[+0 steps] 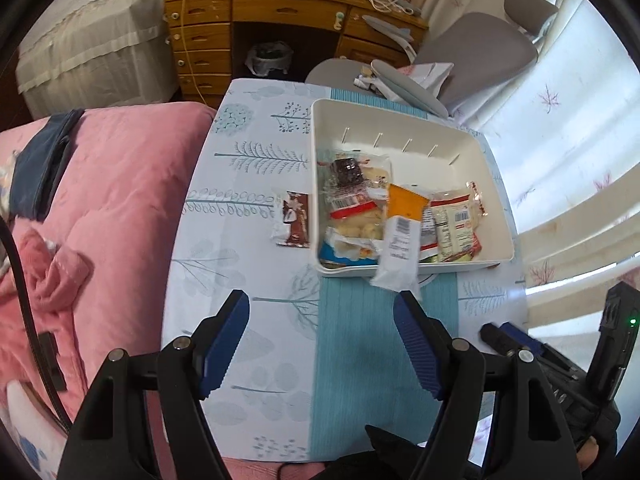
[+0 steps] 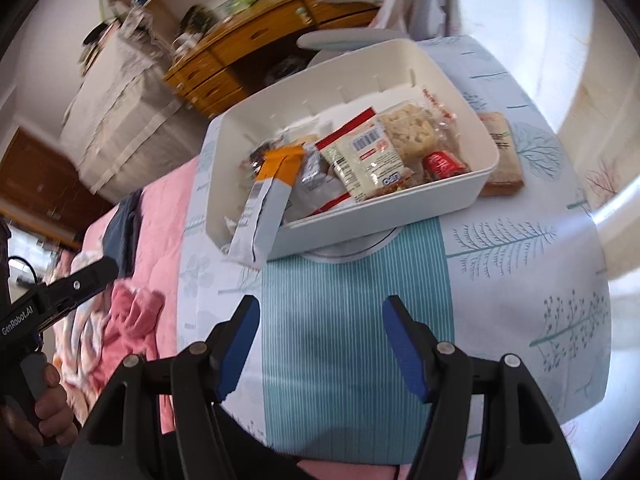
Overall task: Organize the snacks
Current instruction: 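Withdraw both tools from the tray toward the remaining snacks beside it, then approach the brown soda-cracker bag with the right tool while the left tool approaches the brown chocolate packet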
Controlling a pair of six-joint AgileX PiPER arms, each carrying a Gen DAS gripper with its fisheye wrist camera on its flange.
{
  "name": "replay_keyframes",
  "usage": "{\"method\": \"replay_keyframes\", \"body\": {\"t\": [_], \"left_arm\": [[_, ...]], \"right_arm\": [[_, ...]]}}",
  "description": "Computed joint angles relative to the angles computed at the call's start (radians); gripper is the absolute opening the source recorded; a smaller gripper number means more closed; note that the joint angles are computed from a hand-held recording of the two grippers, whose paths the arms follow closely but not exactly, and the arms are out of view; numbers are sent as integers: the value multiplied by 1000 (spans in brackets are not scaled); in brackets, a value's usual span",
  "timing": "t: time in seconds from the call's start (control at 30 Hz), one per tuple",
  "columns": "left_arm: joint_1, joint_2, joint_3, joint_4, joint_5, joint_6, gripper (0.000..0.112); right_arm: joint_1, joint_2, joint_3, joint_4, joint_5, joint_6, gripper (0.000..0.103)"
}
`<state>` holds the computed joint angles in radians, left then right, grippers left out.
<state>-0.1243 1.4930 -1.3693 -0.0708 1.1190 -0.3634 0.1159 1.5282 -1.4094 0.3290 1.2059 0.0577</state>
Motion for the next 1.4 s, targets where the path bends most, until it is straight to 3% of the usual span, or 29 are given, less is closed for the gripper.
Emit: {"method": "replay_keyframes", "body": {"t": [0.2,0.43,0.6,0.73,1.13,1.4], "left_arm": [[110,51,-13,-41,14,247,73],[181,150,-29,-62,-31,586,73],[179,268,-64,-20,-46,755,73],[172,343,-60,-2,-102,882,73],[200,550,-118,-105,-260,1193,73],[200,642,-200,-153,-282,1341,73]], "right_arm": [[109,-20,47,-131,-94,222,64],[227,-12,113,-270,-191,465,64],[262,-2,125,-391,-207,575,64],[238,-4,129,-474,-205,637,65],[86,-19,143,-632,-183,457,73],[-71,27,207,-619,-363,231,74]]}}
